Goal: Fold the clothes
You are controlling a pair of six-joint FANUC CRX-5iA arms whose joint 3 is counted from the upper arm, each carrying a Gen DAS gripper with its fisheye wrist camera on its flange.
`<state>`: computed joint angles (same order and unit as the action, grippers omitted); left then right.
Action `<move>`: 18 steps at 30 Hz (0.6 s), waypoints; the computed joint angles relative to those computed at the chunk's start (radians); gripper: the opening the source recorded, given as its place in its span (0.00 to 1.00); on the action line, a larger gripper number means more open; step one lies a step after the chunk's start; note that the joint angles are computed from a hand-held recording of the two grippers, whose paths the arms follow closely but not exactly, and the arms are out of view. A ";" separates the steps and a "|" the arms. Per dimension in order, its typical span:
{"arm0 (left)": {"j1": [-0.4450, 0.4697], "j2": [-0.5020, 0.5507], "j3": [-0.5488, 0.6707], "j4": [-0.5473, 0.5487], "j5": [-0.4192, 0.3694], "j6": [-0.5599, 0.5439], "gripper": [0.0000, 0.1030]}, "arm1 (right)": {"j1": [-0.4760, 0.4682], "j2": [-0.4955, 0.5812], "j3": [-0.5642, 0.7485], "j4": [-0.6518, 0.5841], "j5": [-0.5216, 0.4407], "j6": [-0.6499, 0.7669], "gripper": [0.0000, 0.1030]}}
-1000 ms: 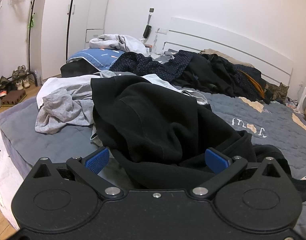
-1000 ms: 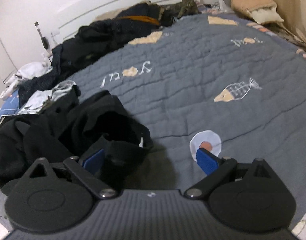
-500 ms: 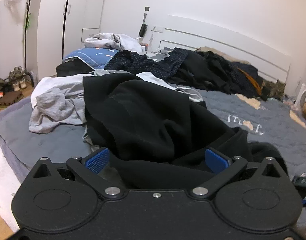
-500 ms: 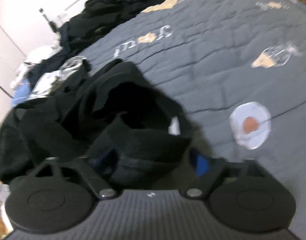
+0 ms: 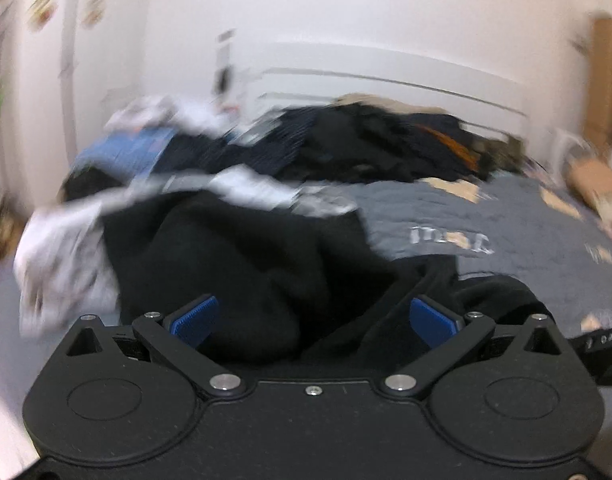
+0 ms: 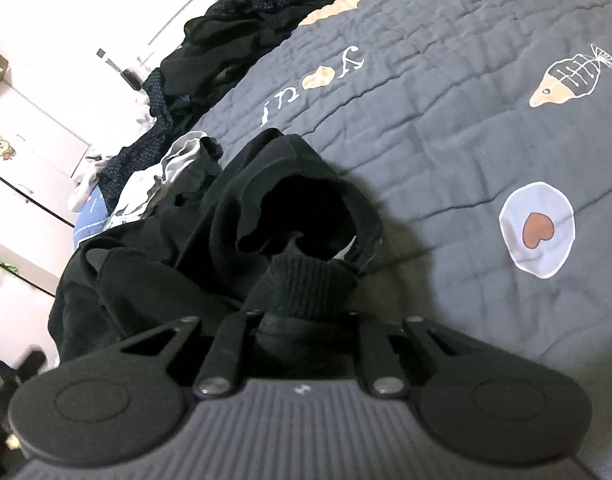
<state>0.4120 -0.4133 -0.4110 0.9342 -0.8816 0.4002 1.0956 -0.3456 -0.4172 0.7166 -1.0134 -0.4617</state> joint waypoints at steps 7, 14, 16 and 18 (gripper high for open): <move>-0.211 0.164 0.163 -0.027 -0.072 -0.394 1.00 | -0.007 -0.013 -0.013 -0.014 0.022 0.021 0.13; -0.364 0.322 0.328 -0.237 -0.171 -0.429 0.97 | -0.027 -0.019 -0.027 -0.042 0.055 0.034 0.14; -0.400 0.359 0.359 -0.293 -0.189 -0.429 0.89 | -0.038 -0.022 -0.028 -0.052 0.071 0.044 0.14; -0.427 0.385 0.383 -0.340 -0.210 -0.438 0.82 | -0.043 -0.024 -0.029 -0.057 0.080 0.051 0.14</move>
